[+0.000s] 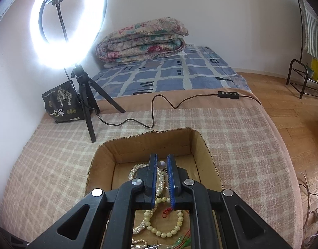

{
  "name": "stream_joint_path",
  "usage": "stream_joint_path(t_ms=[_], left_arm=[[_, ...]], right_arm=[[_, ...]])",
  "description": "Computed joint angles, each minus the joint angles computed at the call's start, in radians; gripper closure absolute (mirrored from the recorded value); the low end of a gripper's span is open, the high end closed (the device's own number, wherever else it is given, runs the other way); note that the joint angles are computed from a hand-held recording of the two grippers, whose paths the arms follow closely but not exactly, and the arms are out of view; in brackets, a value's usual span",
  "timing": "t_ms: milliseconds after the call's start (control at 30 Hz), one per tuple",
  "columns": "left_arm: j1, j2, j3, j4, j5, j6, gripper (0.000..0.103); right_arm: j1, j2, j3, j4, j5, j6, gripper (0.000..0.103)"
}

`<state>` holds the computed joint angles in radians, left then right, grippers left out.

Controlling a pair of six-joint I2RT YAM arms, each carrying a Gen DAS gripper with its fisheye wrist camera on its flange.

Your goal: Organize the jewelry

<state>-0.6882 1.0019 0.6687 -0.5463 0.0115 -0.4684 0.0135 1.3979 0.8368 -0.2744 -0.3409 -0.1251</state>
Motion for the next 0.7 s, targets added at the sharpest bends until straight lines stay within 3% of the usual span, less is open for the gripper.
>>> stream_joint_path(t_ms=[233, 433, 467, 500, 533, 567, 633, 700], left_arm=[[-0.026, 0.033, 0.0, 0.023, -0.018, 0.002, 0.096], [-0.05, 0.019, 0.011, 0.007, -0.054, 0.001, 0.096], [-0.049, 0.019, 0.013, 0.004, -0.054, 0.007, 0.096], [-0.051, 0.019, 0.015, 0.002, -0.056, 0.012, 0.095], [-0.054, 0.019, 0.017, -0.002, -0.06, 0.016, 0.085], [-0.057, 0.015, 0.017, -0.003, -0.065, 0.017, 0.067], [-0.065, 0.009, 0.015, -0.003, -0.084, 0.01, 0.052], [-0.064, 0.009, 0.018, -0.005, -0.087, 0.012, 0.052]], right_arm=[[-0.01, 0.023, 0.01, 0.002, -0.011, 0.007, 0.094], [-0.005, 0.004, 0.0, 0.009, 0.015, 0.009, 0.071], [-0.002, -0.001, -0.003, 0.011, 0.025, 0.01, 0.059], [0.003, -0.007, -0.006, 0.014, 0.039, 0.014, 0.037], [0.01, -0.02, -0.014, 0.024, 0.063, 0.02, 0.025], [0.014, -0.033, -0.023, 0.035, 0.073, 0.02, 0.011], [0.019, -0.05, -0.031, 0.045, 0.082, 0.014, 0.01], [0.025, -0.058, -0.027, 0.035, 0.093, 0.008, 0.006]])
